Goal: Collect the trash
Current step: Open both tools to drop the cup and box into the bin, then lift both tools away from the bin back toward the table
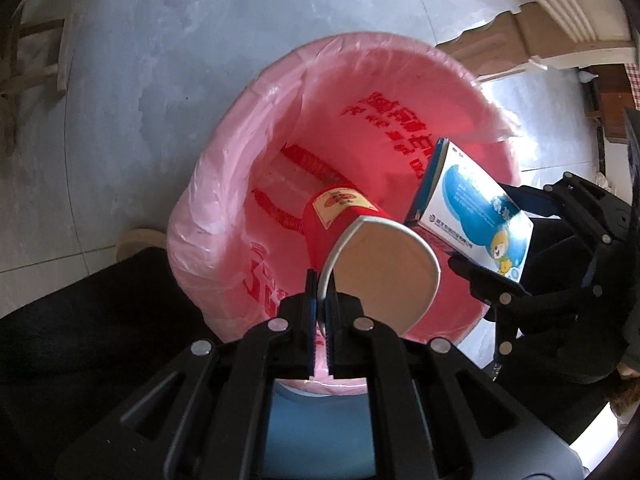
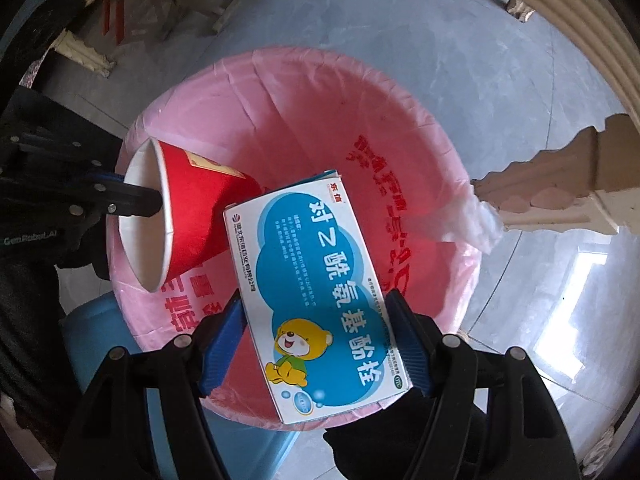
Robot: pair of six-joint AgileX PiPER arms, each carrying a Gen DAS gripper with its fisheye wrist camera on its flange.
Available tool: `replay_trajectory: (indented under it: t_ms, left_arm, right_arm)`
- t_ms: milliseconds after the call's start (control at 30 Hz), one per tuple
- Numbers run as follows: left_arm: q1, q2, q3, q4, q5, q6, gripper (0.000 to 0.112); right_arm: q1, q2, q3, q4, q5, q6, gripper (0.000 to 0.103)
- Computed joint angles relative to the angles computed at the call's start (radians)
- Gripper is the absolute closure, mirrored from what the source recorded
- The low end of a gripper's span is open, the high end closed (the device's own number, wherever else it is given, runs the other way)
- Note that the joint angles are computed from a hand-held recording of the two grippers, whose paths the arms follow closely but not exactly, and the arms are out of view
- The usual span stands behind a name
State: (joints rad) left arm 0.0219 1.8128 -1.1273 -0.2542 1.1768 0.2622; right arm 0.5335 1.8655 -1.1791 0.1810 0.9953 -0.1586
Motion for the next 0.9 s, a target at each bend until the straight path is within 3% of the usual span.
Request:
replay_trajectory:
  t_ms: [233, 267, 300, 367, 900]
  left_arm:
    - [-0.015, 0.013, -0.013, 0.026, 0.016, -0.016, 0.104]
    - [-0.019, 0.012, -0.018, 0.029, 0.023, -0.024, 0.094]
    - [-0.019, 0.024, -0.029, 0.032, 0.028, -0.026, 0.072]
    - [-0.016, 0.027, -0.039, 0.03, 0.037, -0.028, 0.058]
    - [-0.012, -0.023, -0.023, 0.021, 0.021, -0.016, 0.054]
  right_arm:
    - [0.004, 0.03, -0.006, -0.001, -0.012, -0.002, 0.034]
    - [0.007, 0.034, -0.012, -0.006, -0.011, 0.002, 0.033]
    - [0.009, 0.037, -0.015, -0.011, -0.011, 0.004, 0.033]
    - [0.016, 0.044, -0.023, -0.027, -0.008, 0.02, 0.029]
    - [0.019, 0.014, -0.023, -0.021, -0.003, 0.025, 0.027]
